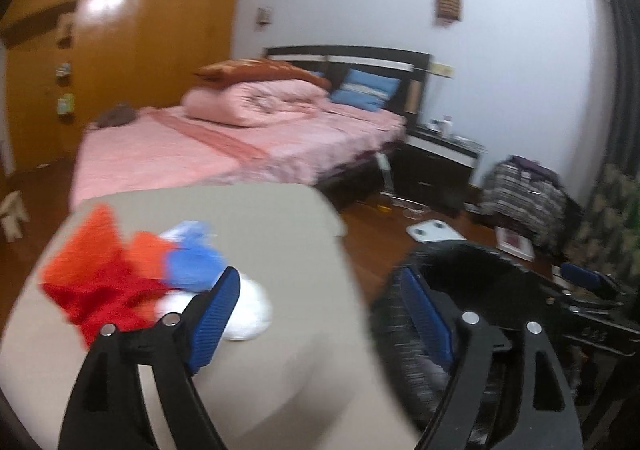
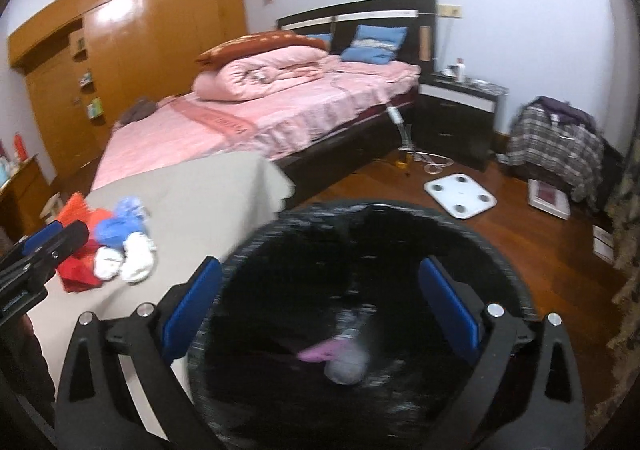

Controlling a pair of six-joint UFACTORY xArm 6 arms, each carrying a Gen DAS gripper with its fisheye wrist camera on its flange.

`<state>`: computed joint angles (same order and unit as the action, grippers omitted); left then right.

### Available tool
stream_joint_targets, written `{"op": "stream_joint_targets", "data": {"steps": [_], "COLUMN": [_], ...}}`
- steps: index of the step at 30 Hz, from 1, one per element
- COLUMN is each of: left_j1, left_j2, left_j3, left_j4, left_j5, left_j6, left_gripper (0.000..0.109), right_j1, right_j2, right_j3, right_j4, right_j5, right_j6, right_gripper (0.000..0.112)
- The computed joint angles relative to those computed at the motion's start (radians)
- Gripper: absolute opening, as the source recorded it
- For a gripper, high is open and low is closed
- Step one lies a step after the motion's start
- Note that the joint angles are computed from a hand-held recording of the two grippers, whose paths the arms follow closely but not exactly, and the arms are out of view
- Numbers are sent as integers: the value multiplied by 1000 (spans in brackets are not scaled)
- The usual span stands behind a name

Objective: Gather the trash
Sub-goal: 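Open both tools over the black bin, dropping the sock and pink cloth, then grasp the white plastic bag with the right tool while the left tool grasps a red glove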

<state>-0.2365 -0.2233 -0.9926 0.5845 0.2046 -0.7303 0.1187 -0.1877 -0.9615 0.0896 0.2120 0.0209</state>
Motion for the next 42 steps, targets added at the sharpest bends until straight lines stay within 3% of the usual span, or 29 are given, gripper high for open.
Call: {"op": "stream_joint_targets", "data": {"steps": [4,9,17,24,32,35,37,42], "left_j1": [86,179,302,342,357,359,358,360], "left_j2": [-55,-96,-93,-68,-39,-27,-16,11], "left_j3": [41,85,118,120,118,114,105,89], "left_j4": [162,244,325,361,345,342,339,315], "left_j5": [37,67,46,31,5,-5,-9,-19], "left_j6": [-122,-197,-255,-281,-264,-262,-257,-230], "left_gripper": [81,81,81,81,81,80,80,71], "right_j1": [84,184,272,303,319,324,326,325], "right_j2": [67,175,354,501,618,637,645,629], "right_j3": [-68,-178,-344,-488,-633,-662,-678,-666], "right_j4": [42,44,-22,-29,15,67,149,183], "right_j5": [-2,-5,5,100,233,263,292,288], "right_j6": [-25,-24,16,20,-33,-86,-169,-200], "right_gripper": [96,96,96,95,81,67,46,39]}}
